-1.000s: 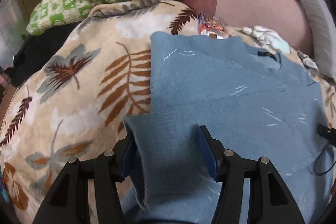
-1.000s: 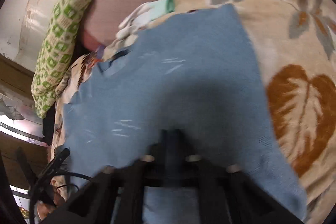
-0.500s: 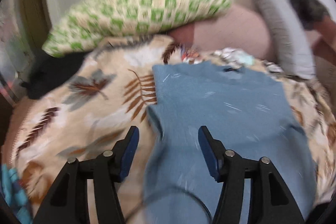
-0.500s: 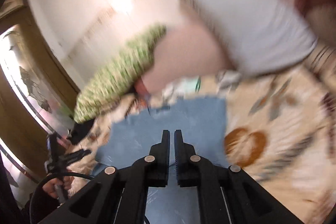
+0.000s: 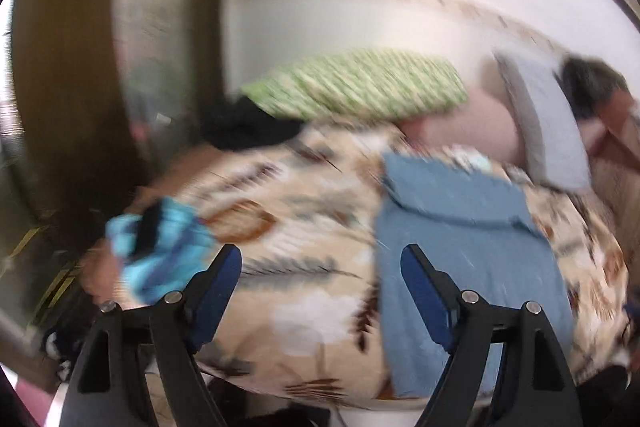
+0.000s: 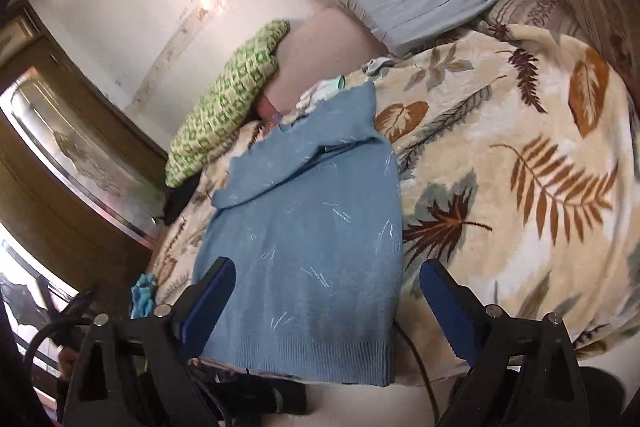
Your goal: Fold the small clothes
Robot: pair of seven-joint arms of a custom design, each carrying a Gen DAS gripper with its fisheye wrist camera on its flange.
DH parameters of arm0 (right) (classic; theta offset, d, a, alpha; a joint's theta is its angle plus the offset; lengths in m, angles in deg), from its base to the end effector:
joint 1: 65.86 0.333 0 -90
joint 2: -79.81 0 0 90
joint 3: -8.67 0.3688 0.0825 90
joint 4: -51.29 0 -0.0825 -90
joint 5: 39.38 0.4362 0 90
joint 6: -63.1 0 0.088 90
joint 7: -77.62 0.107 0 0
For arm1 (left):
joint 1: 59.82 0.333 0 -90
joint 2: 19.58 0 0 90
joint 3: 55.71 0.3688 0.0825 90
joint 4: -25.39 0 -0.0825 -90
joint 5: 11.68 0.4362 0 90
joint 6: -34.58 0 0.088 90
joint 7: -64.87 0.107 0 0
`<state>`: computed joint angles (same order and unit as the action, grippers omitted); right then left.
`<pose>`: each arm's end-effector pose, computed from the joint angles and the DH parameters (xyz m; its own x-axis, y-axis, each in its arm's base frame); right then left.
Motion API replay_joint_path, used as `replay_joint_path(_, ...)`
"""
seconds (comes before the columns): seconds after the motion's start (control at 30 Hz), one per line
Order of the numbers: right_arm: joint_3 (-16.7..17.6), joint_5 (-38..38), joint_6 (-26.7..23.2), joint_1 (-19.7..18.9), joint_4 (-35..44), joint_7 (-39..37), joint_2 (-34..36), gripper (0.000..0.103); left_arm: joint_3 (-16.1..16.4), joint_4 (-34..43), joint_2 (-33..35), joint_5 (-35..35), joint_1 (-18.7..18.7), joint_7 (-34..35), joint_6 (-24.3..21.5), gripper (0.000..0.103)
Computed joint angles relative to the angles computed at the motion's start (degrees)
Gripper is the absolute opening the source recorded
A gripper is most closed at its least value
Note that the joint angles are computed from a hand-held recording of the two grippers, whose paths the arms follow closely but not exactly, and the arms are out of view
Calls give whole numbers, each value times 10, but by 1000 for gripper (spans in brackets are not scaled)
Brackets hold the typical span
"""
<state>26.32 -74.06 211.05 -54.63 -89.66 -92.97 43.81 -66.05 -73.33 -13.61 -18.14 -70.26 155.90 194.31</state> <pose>0.3666 0.2432 0.6096 -0.4579 -0.7119 -0.5324 -0.3821 0.6984 -0.6052 0.6595 -0.2373 0.6720 -0.3346 -0.9356 0.1128 -0.5700 0.1057 -0.8148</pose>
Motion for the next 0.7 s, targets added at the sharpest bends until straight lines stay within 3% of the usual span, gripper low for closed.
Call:
replay_joint_path(0.1, -38, 50, 14, 38, -22, -35, 17, 95, 3, -38, -37, -29, 9, -13, 3, 91)
replay_joint_path(0.17, -71, 94, 59, 62, -38, -65, 40, 93, 1, -36, -32, -19, 8, -25, -39, 92)
replay_joint_path(0.3, -90, 149, 177, 72, -72, -86, 73, 79, -14, -12, 15, -40, -4, -45, -145, 92)
replay_joint_path(0.37, -94, 170, 213, 76, -81, -101, 84, 77, -22, -6, 38, -59, -13, -41, -168, 92)
replay_joint_path(0.43, -97, 194, 243, 81, -93, -109, 90, 76, -21, 1, 64, -33, -32, -59, -172, 91)
replay_joint_path(0.53, -117, 241, 282, 103, -120, -118, 89, 75, -34, 19, 96, -76, -31, -38, -205, 80)
replay_joint_path(0.6, -141, 272, 305, 130, -131, -131, 93, 75, -31, 36, 116, -73, -37, -37, -224, 57)
replay_joint_path(0.7, -152, 300, 314, 144, -139, -141, 95, 75, -32, 59, 141, -85, -38, -24, -238, 54)
